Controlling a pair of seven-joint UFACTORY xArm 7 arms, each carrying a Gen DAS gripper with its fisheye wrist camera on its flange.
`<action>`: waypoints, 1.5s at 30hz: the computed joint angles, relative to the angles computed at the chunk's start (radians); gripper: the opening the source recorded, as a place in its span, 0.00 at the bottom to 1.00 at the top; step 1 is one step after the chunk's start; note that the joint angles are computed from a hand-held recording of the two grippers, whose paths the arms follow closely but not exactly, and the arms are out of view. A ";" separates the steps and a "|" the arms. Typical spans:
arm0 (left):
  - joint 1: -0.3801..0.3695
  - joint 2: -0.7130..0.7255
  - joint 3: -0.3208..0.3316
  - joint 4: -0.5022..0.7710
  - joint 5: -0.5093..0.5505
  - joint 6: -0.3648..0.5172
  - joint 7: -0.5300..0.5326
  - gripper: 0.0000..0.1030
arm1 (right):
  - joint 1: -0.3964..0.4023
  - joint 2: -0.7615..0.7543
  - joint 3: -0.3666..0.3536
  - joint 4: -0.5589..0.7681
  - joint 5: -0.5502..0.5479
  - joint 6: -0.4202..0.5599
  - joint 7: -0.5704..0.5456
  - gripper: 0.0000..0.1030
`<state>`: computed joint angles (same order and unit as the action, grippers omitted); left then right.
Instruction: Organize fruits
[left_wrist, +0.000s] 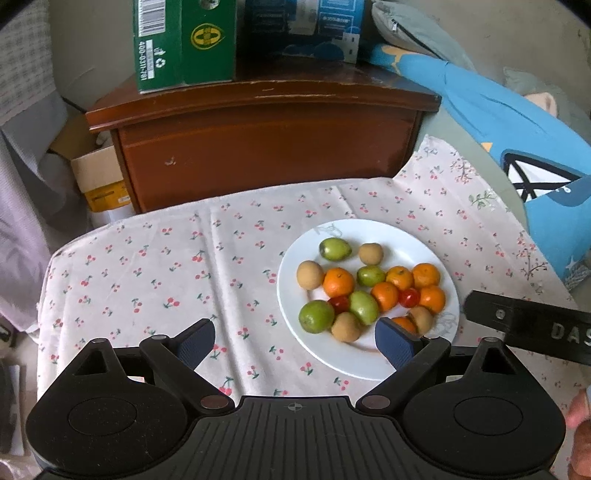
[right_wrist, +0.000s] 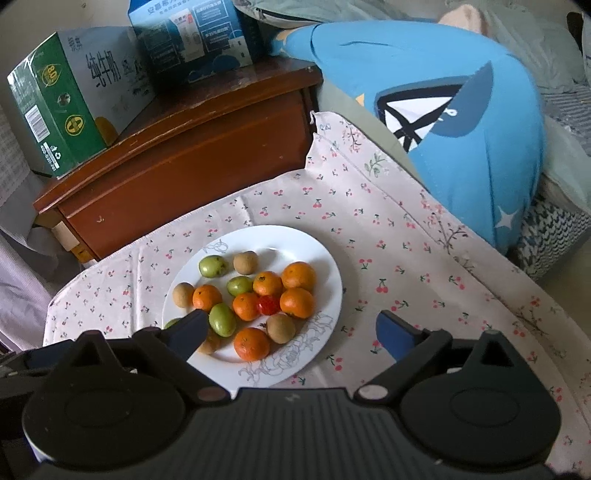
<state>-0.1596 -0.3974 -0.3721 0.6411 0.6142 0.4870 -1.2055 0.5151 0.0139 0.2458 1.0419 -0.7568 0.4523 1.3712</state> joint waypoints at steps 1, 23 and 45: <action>0.001 0.000 0.000 0.000 -0.004 0.005 -0.006 0.92 | 0.001 -0.005 0.001 -0.004 0.004 0.005 -0.004 0.95; -0.077 0.088 0.039 0.078 0.019 0.196 -0.052 0.92 | 0.070 0.079 -0.013 0.090 0.027 0.213 -0.094 0.95; -0.113 0.118 0.063 0.103 0.018 0.261 -0.035 0.92 | 0.106 0.116 -0.024 0.128 0.045 0.262 -0.160 0.95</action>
<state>-0.2729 -0.2799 -0.3092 0.7444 0.6318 0.7476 -1.2404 0.6213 0.1297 0.2221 1.1704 -0.7121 0.7138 1.2116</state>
